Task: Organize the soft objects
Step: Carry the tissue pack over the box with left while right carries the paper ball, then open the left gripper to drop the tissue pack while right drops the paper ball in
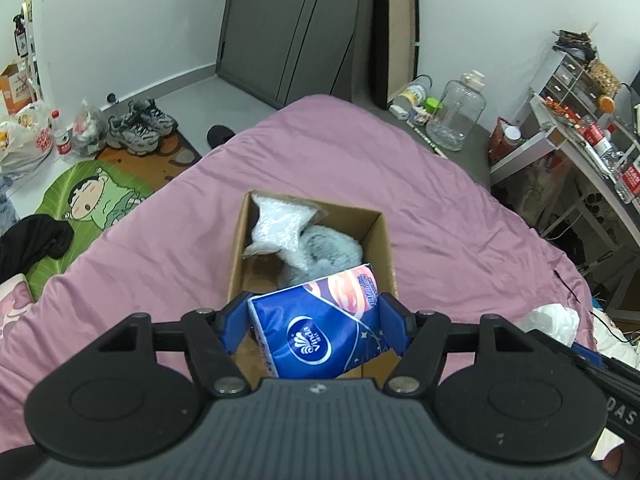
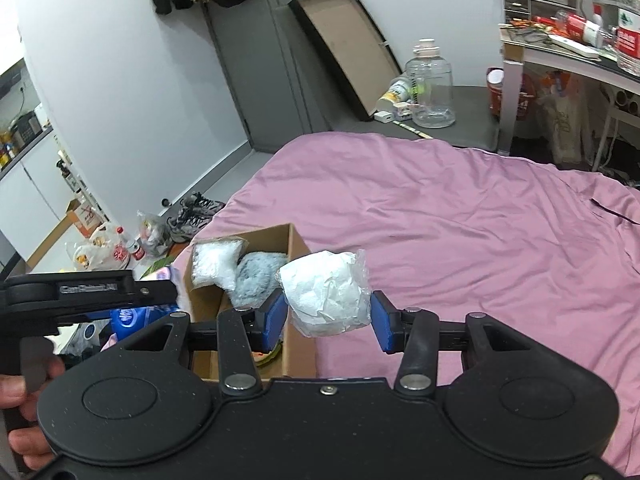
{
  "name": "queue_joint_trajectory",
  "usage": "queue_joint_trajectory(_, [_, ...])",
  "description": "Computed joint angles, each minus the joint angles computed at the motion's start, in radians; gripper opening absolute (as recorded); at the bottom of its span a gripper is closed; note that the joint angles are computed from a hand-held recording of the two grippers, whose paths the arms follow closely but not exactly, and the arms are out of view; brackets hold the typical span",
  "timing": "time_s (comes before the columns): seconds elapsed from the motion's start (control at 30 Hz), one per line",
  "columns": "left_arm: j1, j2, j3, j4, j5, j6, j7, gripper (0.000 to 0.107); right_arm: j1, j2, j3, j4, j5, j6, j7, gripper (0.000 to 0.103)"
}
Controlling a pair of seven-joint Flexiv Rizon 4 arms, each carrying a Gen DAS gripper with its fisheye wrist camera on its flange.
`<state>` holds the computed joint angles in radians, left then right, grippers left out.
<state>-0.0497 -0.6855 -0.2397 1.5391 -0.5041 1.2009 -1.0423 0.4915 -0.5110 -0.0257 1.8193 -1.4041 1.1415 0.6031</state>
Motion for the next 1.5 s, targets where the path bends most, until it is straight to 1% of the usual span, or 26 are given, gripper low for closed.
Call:
queue_joint_trajectory(0.3, [-0.020, -0.069, 0.048, -0.080, 0.048, -0.078, -0.059, 0.067, 0.026, -0.080, -0.021, -0.087, 0.058, 0.059, -0.070, 0.045])
queue_joint_trajectory(0.5, [-0.037, -0.111, 0.102, -0.153, 0.101, -0.158, -0.134, 0.070, 0.056, -0.147, -0.044, -0.154, 0.164, 0.105, -0.172, 0.045])
queue_joint_trajectory(0.63, [-0.028, -0.129, 0.109, -0.192, 0.115, -0.211, -0.173, 0.071, 0.082, -0.177, -0.067, -0.184, 0.242, 0.125, -0.239, 0.045])
queue_joint_trajectory(0.83, [-0.017, -0.136, 0.101, -0.206, 0.120, -0.214, -0.191, 0.072, 0.126, -0.199, -0.104, -0.203, 0.340, 0.141, -0.315, 0.045])
queue_joint_trajectory(0.97, [-0.012, -0.131, 0.091, -0.196, 0.120, -0.205, -0.178, 0.072, 0.147, -0.212, -0.120, -0.214, 0.398, 0.153, -0.363, 0.045])
queue_joint_trajectory(1.1, [-0.019, -0.126, 0.095, -0.191, 0.132, -0.200, -0.164, 0.072, 0.170, -0.219, -0.143, -0.219, 0.438, 0.171, -0.388, 0.048])
queue_joint_trajectory(1.13, [-0.020, -0.123, 0.097, -0.190, 0.135, -0.199, -0.164, 0.072, 0.177, -0.216, -0.151, -0.215, 0.446, 0.172, -0.389, 0.048])
queue_joint_trajectory(1.2, [-0.020, -0.115, 0.094, -0.182, 0.135, -0.191, -0.158, 0.072, 0.199, -0.200, -0.186, -0.196, 0.435, 0.176, -0.365, 0.055])
queue_joint_trajectory(1.27, [-0.022, -0.103, 0.095, -0.173, 0.137, -0.190, -0.157, 0.080, 0.218, -0.180, -0.221, -0.170, 0.404, 0.187, -0.321, 0.059])
queue_joint_trajectory(1.37, [-0.016, -0.079, 0.082, -0.140, 0.127, -0.172, -0.139, 0.081, 0.225, -0.153, -0.252, -0.134, 0.342, 0.210, -0.248, 0.060])
queue_joint_trajectory(1.5, [-0.016, -0.044, 0.075, -0.098, 0.120, -0.141, -0.115, 0.083, 0.220, -0.112, -0.268, -0.094, 0.231, 0.211, -0.140, 0.063])
